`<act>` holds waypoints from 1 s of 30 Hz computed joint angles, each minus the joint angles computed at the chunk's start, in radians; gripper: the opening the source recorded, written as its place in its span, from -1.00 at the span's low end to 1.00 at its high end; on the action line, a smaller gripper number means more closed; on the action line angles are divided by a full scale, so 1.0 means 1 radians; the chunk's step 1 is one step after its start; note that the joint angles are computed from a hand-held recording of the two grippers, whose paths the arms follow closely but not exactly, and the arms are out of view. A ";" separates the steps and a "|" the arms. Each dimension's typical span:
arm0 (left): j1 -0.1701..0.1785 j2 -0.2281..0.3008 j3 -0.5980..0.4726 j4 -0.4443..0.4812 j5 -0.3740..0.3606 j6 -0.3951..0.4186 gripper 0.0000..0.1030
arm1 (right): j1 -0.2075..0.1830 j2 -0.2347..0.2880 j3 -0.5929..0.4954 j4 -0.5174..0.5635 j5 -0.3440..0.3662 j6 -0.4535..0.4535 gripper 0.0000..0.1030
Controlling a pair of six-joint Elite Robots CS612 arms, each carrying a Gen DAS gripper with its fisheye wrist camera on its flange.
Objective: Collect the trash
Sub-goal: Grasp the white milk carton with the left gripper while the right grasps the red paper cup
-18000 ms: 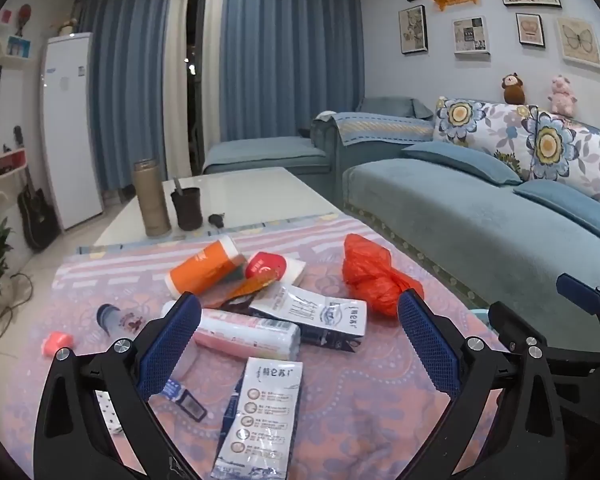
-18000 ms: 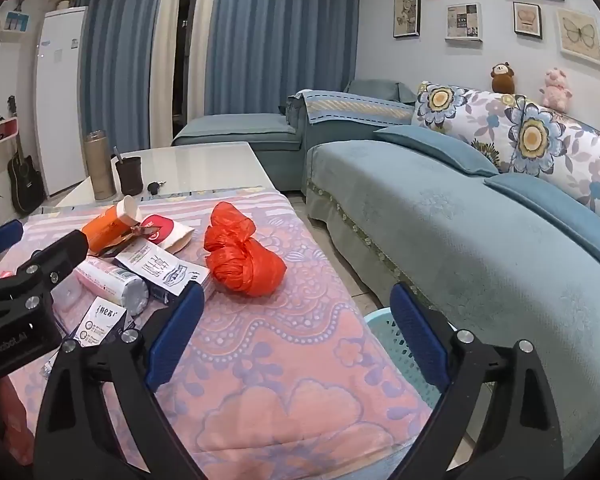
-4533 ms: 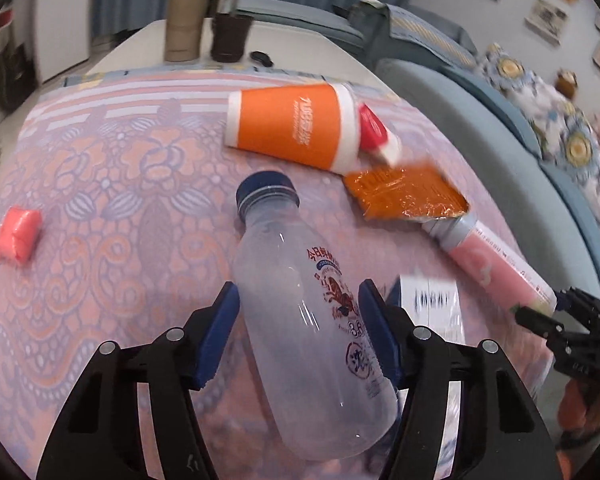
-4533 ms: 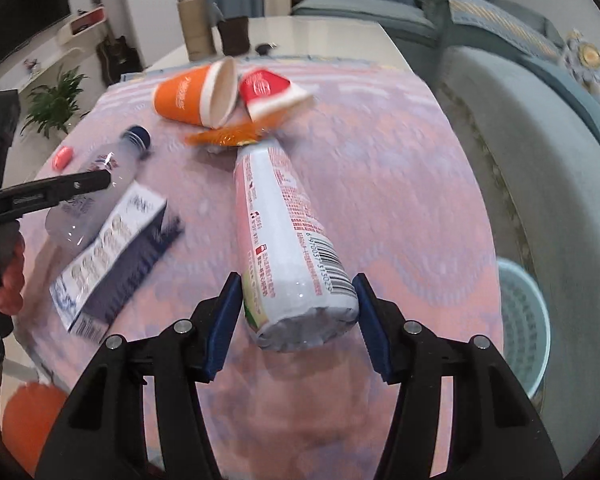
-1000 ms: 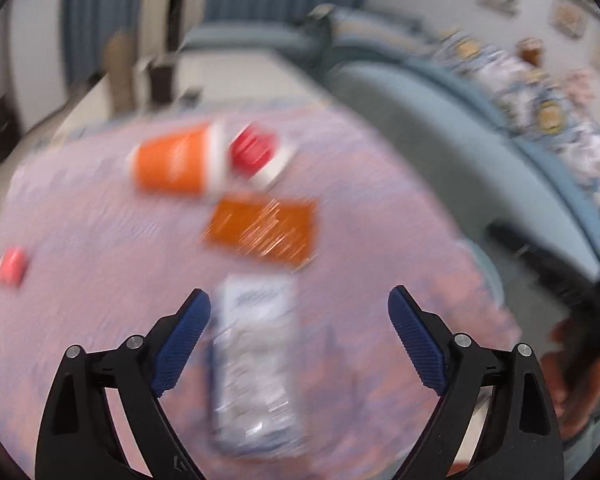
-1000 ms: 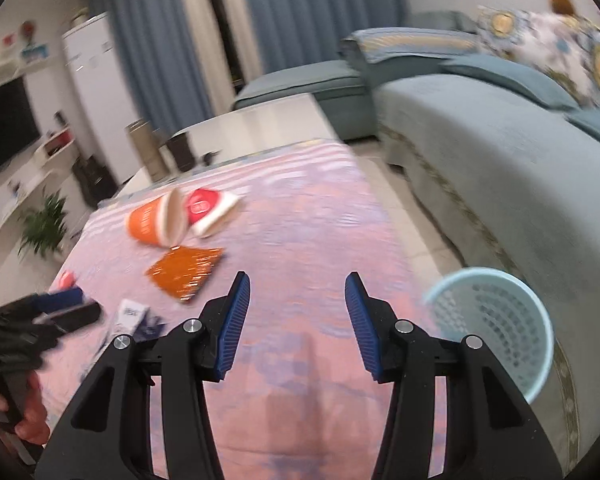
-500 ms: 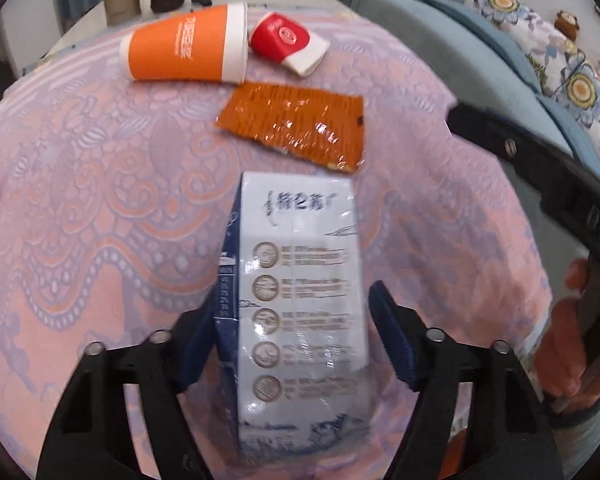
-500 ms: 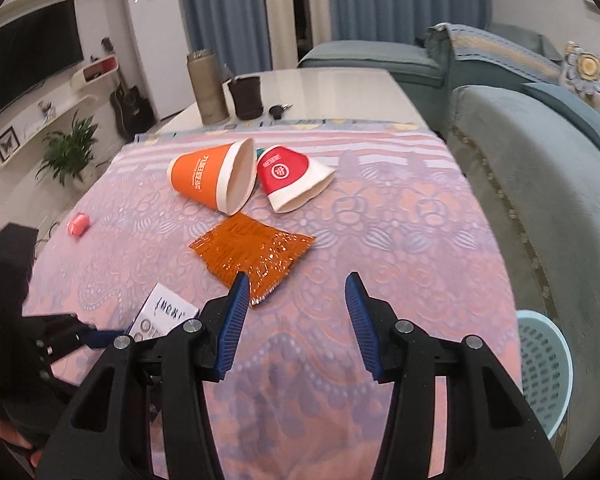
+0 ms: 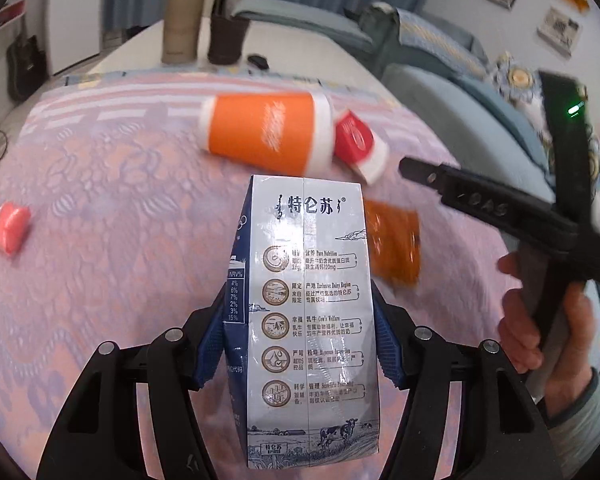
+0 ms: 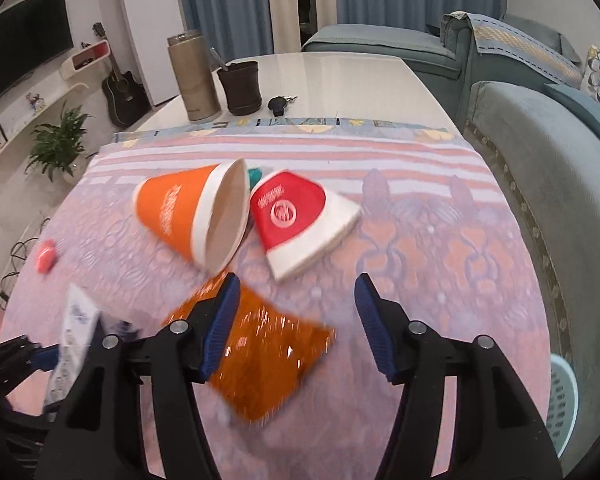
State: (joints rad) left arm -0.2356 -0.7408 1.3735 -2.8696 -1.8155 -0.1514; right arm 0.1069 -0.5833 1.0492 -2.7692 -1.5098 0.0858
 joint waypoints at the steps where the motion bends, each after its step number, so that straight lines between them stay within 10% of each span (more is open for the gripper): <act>1: 0.003 0.006 -0.009 -0.013 0.002 -0.008 0.18 | 0.002 0.020 -0.039 0.024 -0.005 -0.007 0.09; 14: 0.018 0.051 -0.050 -0.032 -0.007 -0.036 0.18 | 0.009 0.181 -0.347 0.266 -0.015 -0.092 0.08; 30: 0.018 0.073 -0.056 -0.063 -0.013 -0.044 0.18 | 0.024 0.279 -0.515 0.294 -0.118 -0.123 0.34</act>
State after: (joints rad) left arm -0.2176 -0.6673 1.3178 -2.9326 -1.8287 -0.1953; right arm 0.1310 -0.3042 0.5338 -2.4751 -1.6276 -0.0373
